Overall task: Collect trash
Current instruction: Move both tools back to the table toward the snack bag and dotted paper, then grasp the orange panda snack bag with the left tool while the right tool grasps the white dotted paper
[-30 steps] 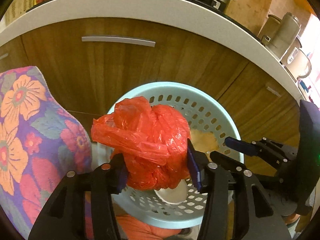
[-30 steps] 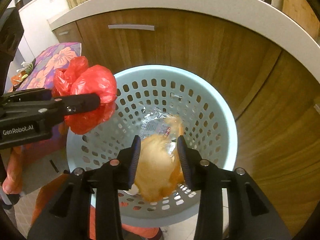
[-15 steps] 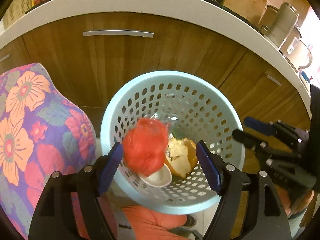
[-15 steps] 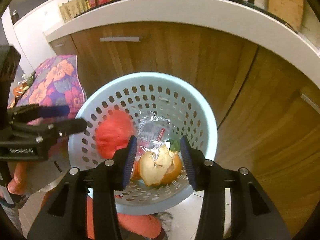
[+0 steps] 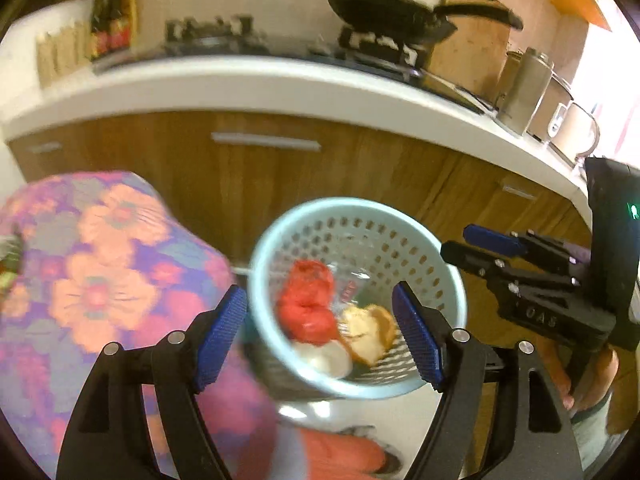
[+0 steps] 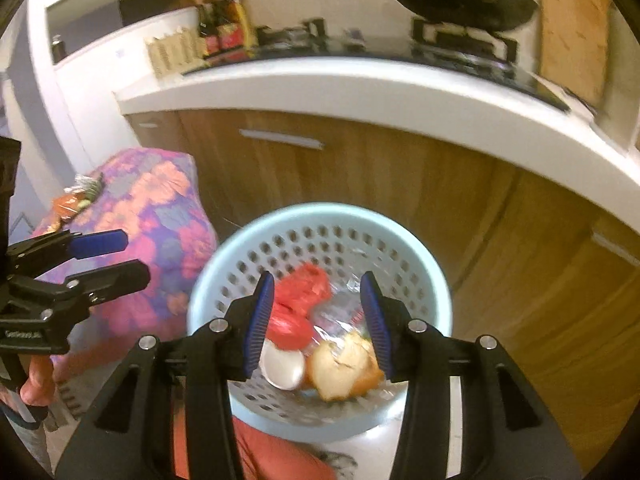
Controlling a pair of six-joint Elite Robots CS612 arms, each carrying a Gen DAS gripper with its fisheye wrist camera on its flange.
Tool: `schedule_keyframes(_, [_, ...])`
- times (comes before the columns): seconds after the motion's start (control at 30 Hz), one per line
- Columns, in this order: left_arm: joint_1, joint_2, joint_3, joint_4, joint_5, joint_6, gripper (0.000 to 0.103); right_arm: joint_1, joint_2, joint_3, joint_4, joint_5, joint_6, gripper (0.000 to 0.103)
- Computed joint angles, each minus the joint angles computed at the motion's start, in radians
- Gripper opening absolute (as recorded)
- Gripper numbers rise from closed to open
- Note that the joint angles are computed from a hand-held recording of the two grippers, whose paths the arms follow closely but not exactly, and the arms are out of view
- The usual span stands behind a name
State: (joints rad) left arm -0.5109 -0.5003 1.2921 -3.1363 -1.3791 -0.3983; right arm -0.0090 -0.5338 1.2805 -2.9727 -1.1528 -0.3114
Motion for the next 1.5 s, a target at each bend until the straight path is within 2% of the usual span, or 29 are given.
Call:
schedule_keyframes(0.07, [0.000,-0.037,0.065,-0.049,0.060,-0.004,0.073,0.013,-0.004,-0.002,-0.014,0.029,-0.014,0.041])
schedule_keyframes(0.27, [0.030,-0.127,0.249,-0.198,0.185,-0.117,0.073,0.071,0.000,-0.038,-0.027,0.138,-0.069,0.042])
schedule_keyframes(0.33, [0.045,-0.154,0.309,-0.225,0.245,-0.162,0.073,0.095,0.010,-0.059,-0.028,0.182,-0.081,0.047])
schedule_keyframes(0.37, [0.053,-0.167,0.340,-0.233,0.279,-0.190,0.073,0.107,0.017,-0.074,-0.019,0.210,-0.086,0.050])
schedule_keyframes(0.5, [0.092,-0.206,0.439,-0.241,0.365,-0.287,0.073,0.153,0.043,-0.138,0.052,0.287,-0.124,0.051])
schedule_keyframes(0.57, [0.105,-0.220,0.470,-0.200,0.435,-0.307,0.073,0.178,0.060,-0.178,0.085,0.309,-0.147,0.051])
schedule_keyframes(0.63, [0.126,-0.229,0.490,-0.155,0.466,-0.345,0.073,0.207,0.081,-0.220,0.103,0.309,-0.173,0.051])
schedule_keyframes(0.73, [0.169,-0.226,0.495,-0.128,0.446,-0.383,0.073,0.244,0.117,-0.290,0.150,0.308,-0.213,0.050])
schedule_keyframes(0.93, [0.236,-0.186,0.459,-0.140,0.337,-0.400,0.073,0.292,0.203,-0.438,0.204,0.287,-0.213,0.050])
schedule_keyframes(1.17, [0.256,-0.141,0.413,-0.142,0.282,-0.394,0.073,0.332,0.309,-0.620,0.265,0.216,-0.229,0.050])
schedule_keyframes(1.23, [0.262,-0.133,0.399,-0.119,0.262,-0.387,0.069,0.341,0.337,-0.674,0.306,0.201,-0.250,0.050])
schedule_keyframes(1.4, [0.256,-0.128,0.383,-0.068,0.288,-0.374,0.063,0.353,0.376,-0.743,0.372,0.166,-0.284,0.050])
schedule_keyframes(1.47, [0.253,-0.128,0.377,-0.048,0.300,-0.365,0.059,0.353,0.381,-0.749,0.356,0.170,-0.276,0.050])
schedule_keyframes(1.5, [0.251,-0.128,0.375,-0.039,0.309,-0.364,0.053,0.356,0.386,-0.760,0.374,0.159,-0.284,0.050])
